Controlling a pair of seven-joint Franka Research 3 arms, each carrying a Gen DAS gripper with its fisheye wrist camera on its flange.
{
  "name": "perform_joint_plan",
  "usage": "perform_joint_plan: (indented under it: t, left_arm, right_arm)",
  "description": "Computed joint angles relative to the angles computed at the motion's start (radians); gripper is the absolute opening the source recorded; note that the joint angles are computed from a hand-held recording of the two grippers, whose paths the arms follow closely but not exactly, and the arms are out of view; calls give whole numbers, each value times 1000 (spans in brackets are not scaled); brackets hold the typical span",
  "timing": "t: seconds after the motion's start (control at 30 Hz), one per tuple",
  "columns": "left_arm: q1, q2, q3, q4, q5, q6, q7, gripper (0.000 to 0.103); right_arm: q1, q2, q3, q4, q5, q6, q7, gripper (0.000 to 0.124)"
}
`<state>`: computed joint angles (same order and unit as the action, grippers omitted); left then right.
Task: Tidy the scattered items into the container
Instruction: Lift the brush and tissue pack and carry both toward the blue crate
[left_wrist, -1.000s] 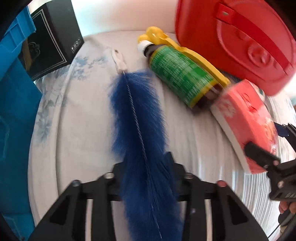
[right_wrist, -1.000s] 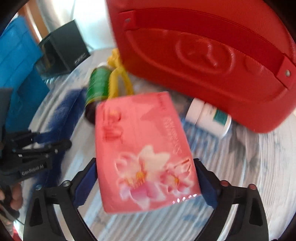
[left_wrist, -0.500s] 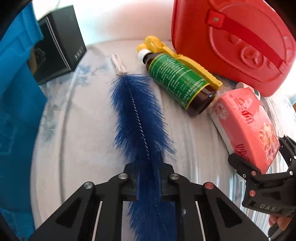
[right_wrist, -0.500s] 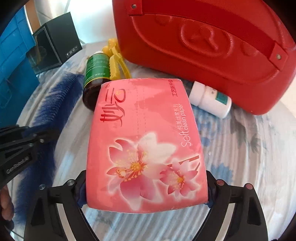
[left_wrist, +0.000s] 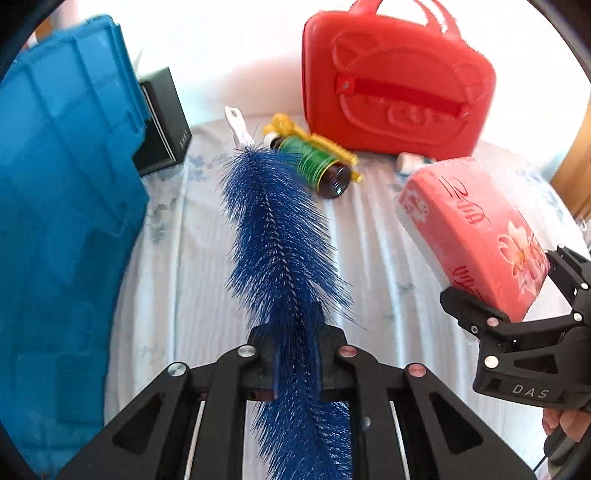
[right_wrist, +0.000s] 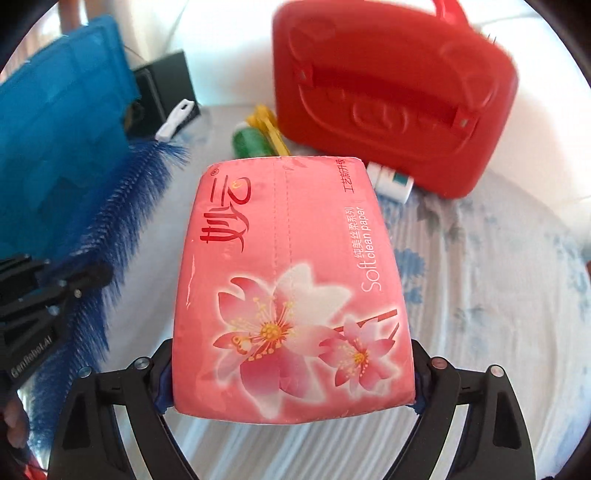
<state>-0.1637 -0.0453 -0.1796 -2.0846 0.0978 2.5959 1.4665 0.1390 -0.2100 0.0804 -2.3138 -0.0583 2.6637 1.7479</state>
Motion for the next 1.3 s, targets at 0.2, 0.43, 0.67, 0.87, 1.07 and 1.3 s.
perform_joint_plan:
  t: [0.2,0.43,0.67,0.87,1.07,1.3]
  left_arm:
    - [-12,-167,9,-97,-25,20,1,12]
    - [-29,-365,25,-166,11,-5,-40,12]
    - [-14,-474,60,-131,53,-83,-39,12]
    - [7,-524,127,-70,46,-143,38,12]
    - [55,-531,254,32,8,-210,245,12]
    - [98,-445,461,195,-118,-240,610,12]
  right_arm:
    - [-13,-170,54,-28,-72,-51,62,91]
    - [-25,-319,109,-22,-95,-118,74,91]
    - [-15,-365,157,57,-96,-181,93,91]
    - [11,-336,216,185,-105,-244,143,91]
    - [29,-204,330,397,-224,-314,271,91]
    - [83,163,567,829,-577,-524,574,91]
